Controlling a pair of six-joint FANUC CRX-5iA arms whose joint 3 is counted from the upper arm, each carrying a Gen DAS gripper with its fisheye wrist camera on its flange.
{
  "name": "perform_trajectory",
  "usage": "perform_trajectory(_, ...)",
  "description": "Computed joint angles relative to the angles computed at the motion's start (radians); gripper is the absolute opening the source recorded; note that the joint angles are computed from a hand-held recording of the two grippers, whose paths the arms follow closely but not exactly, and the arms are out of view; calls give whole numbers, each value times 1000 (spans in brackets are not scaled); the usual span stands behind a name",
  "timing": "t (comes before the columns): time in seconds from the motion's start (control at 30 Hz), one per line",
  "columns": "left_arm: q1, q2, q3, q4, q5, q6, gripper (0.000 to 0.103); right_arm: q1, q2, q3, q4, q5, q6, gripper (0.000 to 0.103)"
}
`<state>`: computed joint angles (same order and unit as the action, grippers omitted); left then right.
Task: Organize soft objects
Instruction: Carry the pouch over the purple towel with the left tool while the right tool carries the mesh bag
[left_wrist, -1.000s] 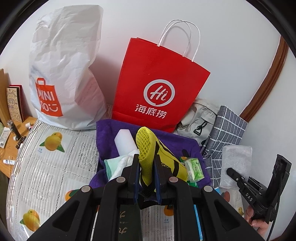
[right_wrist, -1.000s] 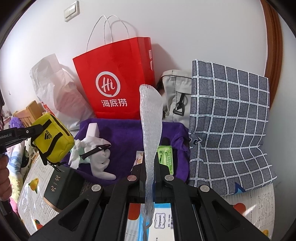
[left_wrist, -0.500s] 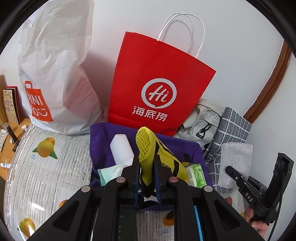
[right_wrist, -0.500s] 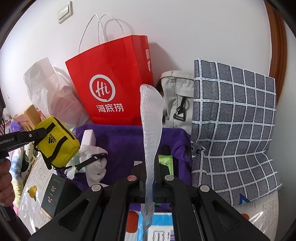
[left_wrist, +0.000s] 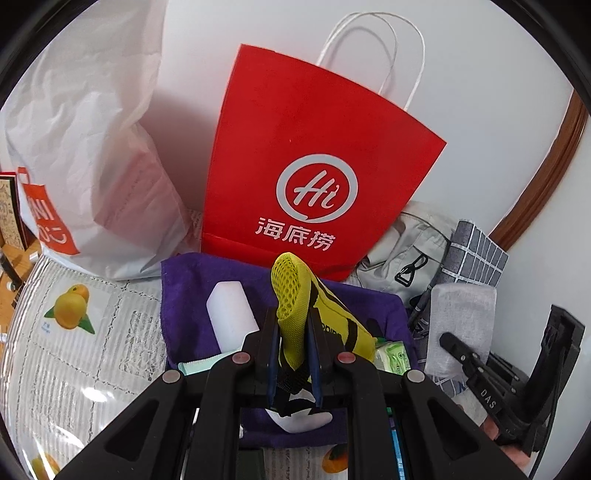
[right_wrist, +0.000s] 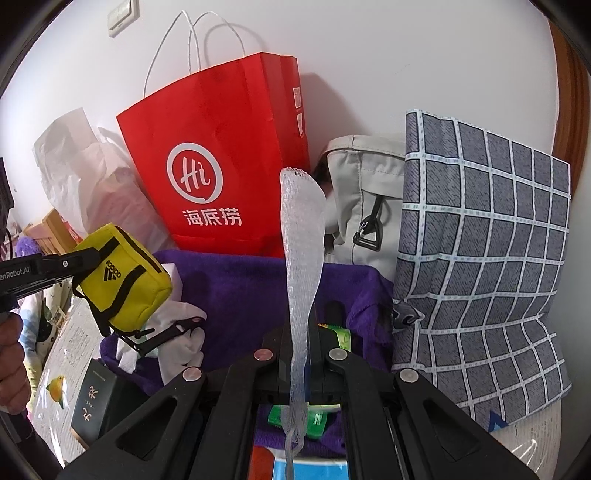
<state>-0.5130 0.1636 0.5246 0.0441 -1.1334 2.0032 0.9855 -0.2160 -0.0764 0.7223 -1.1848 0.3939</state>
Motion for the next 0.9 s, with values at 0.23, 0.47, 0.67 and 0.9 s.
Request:
perform_trajectory(0.23,13,15,0,16,3,-3,14,-43,23,24,-31,25,44,3)
perform_trajectory(0.47,32,15,-33,63,33,-14,14,-71,39,38,-79,38,83,3)
perform_trajectory(0.67,35,25,-39,87,42,-22,14,-91,49,47,-120,40,114,3)
perform_trajectory(0.9,35,42,-37,115,43,-38,14,-112,78,68,-157,40,138,3)
